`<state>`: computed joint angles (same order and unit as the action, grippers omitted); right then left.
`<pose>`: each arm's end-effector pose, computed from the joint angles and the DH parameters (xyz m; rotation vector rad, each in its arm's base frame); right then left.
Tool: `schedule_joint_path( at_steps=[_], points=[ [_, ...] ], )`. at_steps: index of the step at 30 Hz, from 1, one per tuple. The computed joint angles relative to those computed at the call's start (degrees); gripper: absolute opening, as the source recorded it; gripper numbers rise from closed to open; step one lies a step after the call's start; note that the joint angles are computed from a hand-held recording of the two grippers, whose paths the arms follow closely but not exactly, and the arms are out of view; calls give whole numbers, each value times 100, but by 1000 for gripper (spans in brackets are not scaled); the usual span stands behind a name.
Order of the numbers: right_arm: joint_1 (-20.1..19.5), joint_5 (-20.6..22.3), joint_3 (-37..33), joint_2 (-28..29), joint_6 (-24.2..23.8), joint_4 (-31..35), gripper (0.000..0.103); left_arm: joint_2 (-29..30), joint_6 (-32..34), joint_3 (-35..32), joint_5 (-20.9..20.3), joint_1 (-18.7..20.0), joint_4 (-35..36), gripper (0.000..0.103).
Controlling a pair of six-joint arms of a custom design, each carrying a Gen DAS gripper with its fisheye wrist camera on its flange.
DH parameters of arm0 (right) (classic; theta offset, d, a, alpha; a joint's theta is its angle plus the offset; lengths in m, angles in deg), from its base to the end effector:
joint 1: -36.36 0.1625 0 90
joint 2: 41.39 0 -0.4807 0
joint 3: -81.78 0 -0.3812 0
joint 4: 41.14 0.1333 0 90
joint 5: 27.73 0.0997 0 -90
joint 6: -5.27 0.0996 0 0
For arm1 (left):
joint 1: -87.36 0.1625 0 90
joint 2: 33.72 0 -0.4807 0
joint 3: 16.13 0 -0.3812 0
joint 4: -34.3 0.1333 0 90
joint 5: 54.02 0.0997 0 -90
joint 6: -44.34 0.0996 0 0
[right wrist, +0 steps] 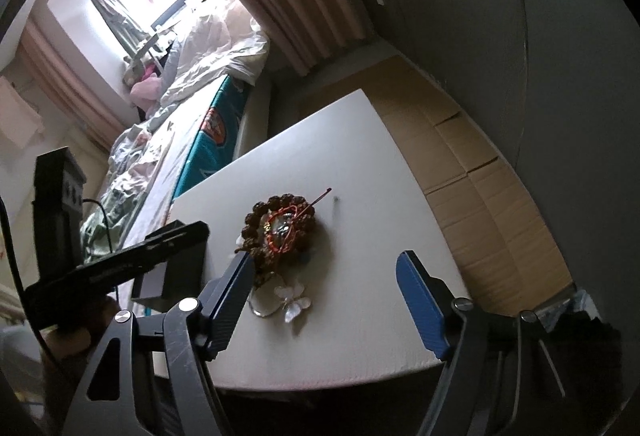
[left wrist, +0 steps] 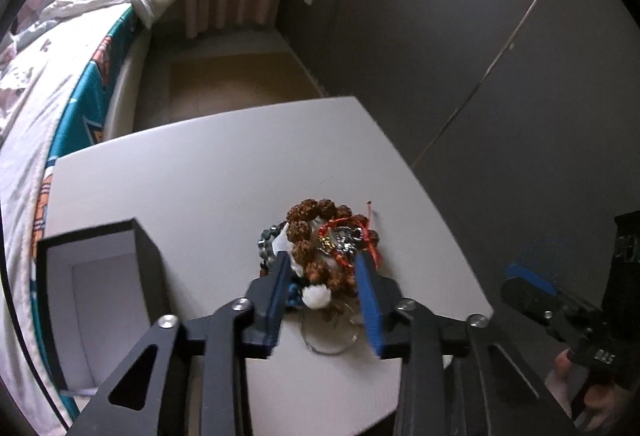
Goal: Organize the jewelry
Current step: 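Move the left gripper to the pile and grasp the brown bead bracelet, then lift the brown bead bracelet off the pile with the left gripper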
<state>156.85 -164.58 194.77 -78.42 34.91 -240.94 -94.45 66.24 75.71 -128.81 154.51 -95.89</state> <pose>0.3551 -0.4837 0.0811 -0.3060 -2.4624 1.1816 -0.1152 -0.6840 0.3057 1.0639 2.6644 -0.2310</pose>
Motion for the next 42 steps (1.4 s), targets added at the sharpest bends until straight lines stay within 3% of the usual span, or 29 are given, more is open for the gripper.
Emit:
schedule_joint_path(
  at_steps=[12, 16, 23, 32, 40, 42],
  points=[
    [-264, 213, -136, -44, 91, 325, 74, 731, -297, -618, 194, 148, 470, 30],
    [-317, 309, -298, -9, 19, 534, 67, 884, -457, -841, 98, 235, 789, 20],
    [-412, 529, -615, 128, -10, 971, 62, 713, -365, -880, -331, 275, 950, 18],
    [-453, 758, -554, 147, -13, 865, 60, 291, -301, -747, -912, 213, 992, 18],
    [-452, 1020, -685, 275, -107, 862, 60, 167, -297, -574, -733, 194, 813, 18],
    [-460, 1032, -692, 289, -103, 866, 60, 161, -330, -530, -518, 211, 725, 18]
  ],
)
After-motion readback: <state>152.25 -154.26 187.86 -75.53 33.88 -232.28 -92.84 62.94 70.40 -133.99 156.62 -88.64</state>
